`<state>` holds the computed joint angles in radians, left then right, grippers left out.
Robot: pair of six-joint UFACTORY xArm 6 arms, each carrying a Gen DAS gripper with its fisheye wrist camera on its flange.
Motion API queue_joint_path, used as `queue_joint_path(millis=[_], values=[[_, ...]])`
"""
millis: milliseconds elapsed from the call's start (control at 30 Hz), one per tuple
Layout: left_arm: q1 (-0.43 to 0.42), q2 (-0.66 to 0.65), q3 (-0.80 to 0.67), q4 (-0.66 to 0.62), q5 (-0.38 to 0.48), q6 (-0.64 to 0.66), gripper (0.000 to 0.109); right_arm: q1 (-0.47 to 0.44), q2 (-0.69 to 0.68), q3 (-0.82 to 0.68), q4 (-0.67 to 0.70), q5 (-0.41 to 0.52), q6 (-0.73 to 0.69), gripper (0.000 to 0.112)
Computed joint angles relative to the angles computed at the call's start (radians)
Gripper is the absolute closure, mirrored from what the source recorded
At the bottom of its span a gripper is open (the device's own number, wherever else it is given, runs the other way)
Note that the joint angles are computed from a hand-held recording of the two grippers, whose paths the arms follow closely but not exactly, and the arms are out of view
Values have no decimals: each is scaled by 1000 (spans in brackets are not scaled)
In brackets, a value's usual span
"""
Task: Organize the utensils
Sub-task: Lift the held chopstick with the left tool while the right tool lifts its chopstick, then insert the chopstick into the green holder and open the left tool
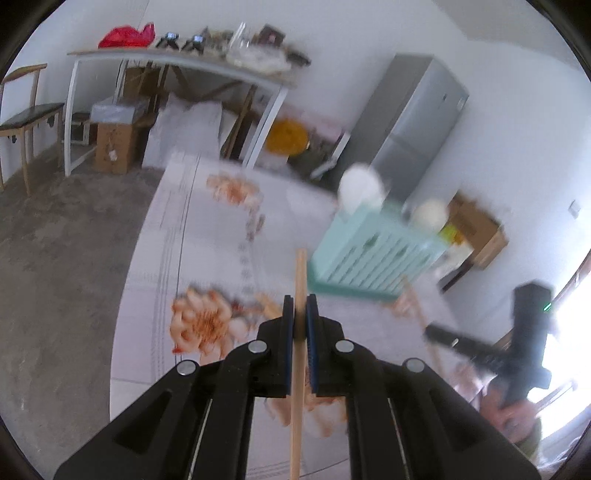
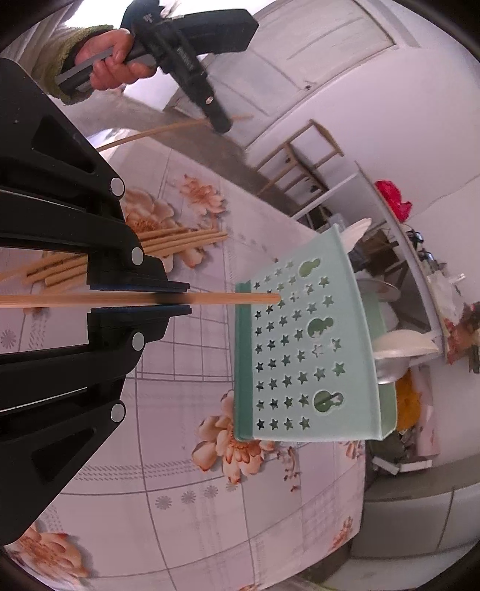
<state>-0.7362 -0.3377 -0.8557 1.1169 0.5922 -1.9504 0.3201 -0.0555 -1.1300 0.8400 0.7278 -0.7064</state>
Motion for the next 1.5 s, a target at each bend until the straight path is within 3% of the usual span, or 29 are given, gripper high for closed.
queue_joint_path(millis=[267,467,800,967,1267,1500], values=[[-31,-28,-76,152,50,-46,103,5,-14,18,10,-10,2,108],[7,4,-211,284,17,-12,103,3,-18,25,14,-10,7,108],[105,215,-569,401,-73,57,103,3,-13,20,30,-7,6,108],[128,341,-720,434,-78,68,103,-3,4,5,36,3,6,108],[164,555,-895,428,-99,92,103,-18,26,-13,41,21,14,108],[178,635,-884,234,-111,243,102,-35,35,-20,46,42,18,108]])
